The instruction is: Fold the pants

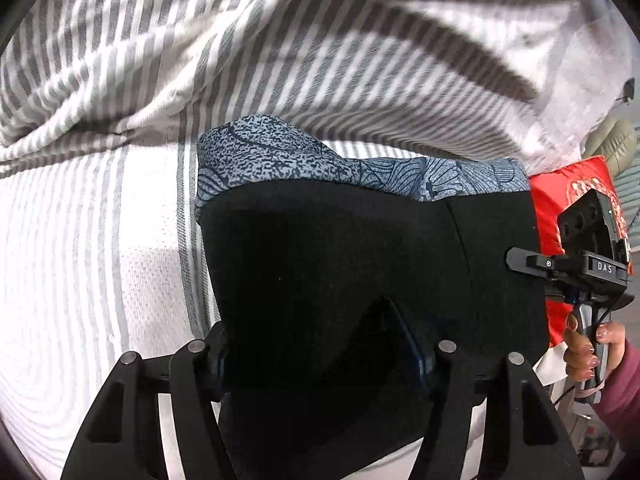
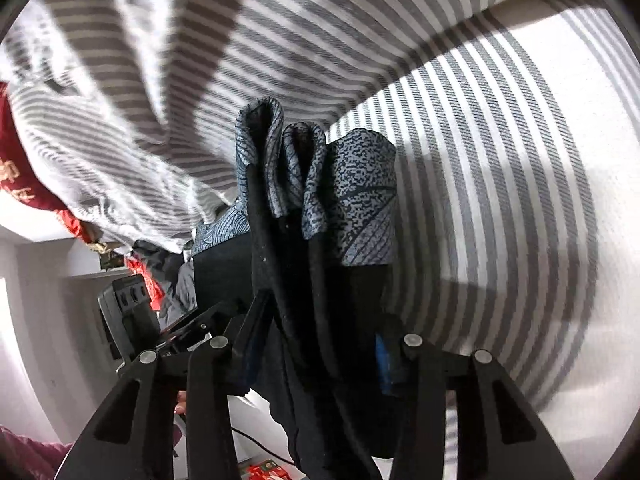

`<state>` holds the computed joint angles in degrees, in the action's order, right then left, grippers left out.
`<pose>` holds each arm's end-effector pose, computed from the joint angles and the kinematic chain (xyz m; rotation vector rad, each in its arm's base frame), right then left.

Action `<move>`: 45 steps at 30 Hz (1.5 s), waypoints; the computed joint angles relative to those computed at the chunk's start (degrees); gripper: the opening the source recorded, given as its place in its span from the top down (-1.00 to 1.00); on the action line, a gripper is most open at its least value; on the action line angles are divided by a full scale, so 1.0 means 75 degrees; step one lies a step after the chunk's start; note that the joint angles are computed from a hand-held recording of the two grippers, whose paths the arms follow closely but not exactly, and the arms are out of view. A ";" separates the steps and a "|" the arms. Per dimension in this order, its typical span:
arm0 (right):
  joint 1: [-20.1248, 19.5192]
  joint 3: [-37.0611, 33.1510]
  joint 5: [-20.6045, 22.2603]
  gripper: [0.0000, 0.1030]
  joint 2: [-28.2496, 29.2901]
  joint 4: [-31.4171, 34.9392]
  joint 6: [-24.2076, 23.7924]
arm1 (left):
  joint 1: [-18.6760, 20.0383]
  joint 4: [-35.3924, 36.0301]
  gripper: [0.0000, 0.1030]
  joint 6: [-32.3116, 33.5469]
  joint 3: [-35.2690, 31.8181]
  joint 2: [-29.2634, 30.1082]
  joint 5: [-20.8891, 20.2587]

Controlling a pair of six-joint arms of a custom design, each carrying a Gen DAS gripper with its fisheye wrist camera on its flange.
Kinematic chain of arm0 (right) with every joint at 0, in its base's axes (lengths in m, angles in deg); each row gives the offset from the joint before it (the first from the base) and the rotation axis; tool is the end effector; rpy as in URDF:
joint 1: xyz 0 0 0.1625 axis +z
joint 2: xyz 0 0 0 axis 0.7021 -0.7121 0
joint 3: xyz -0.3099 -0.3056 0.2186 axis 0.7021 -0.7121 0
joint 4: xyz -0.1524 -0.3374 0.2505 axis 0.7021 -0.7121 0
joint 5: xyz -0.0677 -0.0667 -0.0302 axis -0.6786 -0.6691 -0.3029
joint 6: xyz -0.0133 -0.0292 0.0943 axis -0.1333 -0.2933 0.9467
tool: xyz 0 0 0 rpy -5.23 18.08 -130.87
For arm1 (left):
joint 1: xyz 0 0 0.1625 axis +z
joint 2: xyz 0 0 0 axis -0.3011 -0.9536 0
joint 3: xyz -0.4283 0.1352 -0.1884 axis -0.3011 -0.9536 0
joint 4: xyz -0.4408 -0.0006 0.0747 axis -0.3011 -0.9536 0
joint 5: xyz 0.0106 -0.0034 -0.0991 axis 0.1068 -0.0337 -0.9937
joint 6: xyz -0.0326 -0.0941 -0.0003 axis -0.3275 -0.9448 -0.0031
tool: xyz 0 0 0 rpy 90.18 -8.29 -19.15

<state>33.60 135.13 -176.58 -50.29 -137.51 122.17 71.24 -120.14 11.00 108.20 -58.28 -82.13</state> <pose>0.0168 -0.5441 0.2913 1.2200 2.6572 -0.9189 -0.3351 -0.7095 0.0400 1.2260 2.5498 0.5973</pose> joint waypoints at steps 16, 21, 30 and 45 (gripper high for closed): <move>0.0473 0.1345 -0.0081 0.08 -0.1164 -0.0008 0.0414 | -0.0622 -0.0647 -0.28 -0.0653 0.2280 -0.1546 0.0214; 0.0382 0.1787 -0.0569 0.05 -0.1054 -0.0094 0.0405 | -0.0604 -0.0840 -0.28 -0.0565 0.2938 -0.1673 0.0824; 0.0883 0.1946 -0.2014 -0.30 -0.1322 0.0276 0.1724 | -0.0663 -0.1503 -0.76 -0.0724 0.3173 -0.1872 0.1584; 0.2350 0.0704 -0.4746 0.72 -0.1055 0.2432 0.2090 | -0.1020 -0.2549 -0.76 -0.1142 0.2734 -0.1350 0.2176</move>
